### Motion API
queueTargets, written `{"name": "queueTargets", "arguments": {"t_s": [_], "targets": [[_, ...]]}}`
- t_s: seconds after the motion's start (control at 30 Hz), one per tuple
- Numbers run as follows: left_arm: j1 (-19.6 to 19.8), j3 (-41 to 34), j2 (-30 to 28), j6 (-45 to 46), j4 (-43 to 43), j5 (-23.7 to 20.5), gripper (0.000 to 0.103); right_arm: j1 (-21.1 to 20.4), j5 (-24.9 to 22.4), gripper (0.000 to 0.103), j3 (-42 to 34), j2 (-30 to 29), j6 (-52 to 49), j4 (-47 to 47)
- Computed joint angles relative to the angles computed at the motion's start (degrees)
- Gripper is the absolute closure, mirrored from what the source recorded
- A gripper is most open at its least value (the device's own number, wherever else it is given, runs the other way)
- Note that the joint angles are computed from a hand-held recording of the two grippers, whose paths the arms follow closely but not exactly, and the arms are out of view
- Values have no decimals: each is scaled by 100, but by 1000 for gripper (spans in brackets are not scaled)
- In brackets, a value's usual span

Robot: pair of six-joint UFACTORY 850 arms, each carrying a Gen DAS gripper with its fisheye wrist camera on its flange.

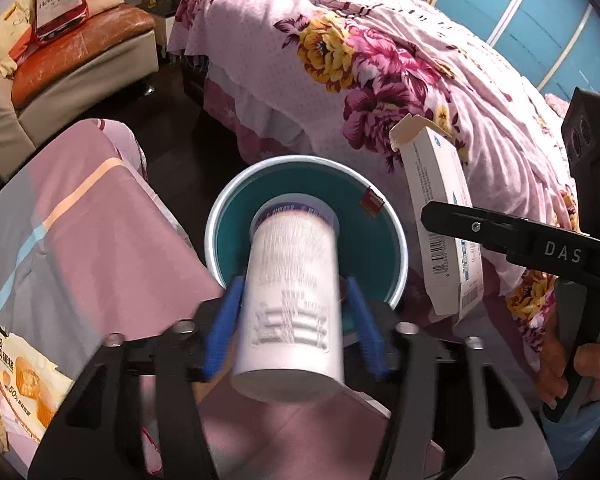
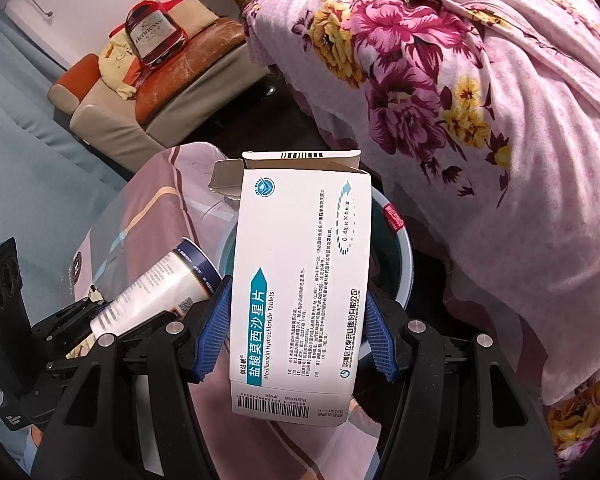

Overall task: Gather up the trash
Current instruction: 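Carry cup and box to the wastebasket, open left tool to drop cup, then open the right tool to drop the white medicine box into the wastebasket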

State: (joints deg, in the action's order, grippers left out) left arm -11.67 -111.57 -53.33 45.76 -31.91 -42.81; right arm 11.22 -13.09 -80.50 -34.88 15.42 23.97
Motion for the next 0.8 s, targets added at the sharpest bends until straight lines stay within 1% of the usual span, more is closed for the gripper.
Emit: {"name": "queueTargets", "arguments": {"t_s": [0.03, 0.1, 0.17, 0.23, 0.5, 0.8], "targets": [[-1, 19, 10, -13, -9, 59, 25, -3, -8, 45, -4, -4, 32, -30], [9, 105, 67, -9, -23, 219, 21, 2, -24, 45, -17, -13, 130, -117], [28, 122, 86, -51, 1, 234, 18, 15, -41, 45, -33, -24, 243, -210], [71, 162, 117, -57, -34, 231, 12, 21, -59, 45, -47, -30, 301, -269], [250, 463, 317, 106, -258, 247, 10, 80, -174, 45, -174, -97, 668, -681], [416, 714, 479, 249, -392, 251, 10, 179, -510, 44, -596, -375, 1012, -1168]]}}
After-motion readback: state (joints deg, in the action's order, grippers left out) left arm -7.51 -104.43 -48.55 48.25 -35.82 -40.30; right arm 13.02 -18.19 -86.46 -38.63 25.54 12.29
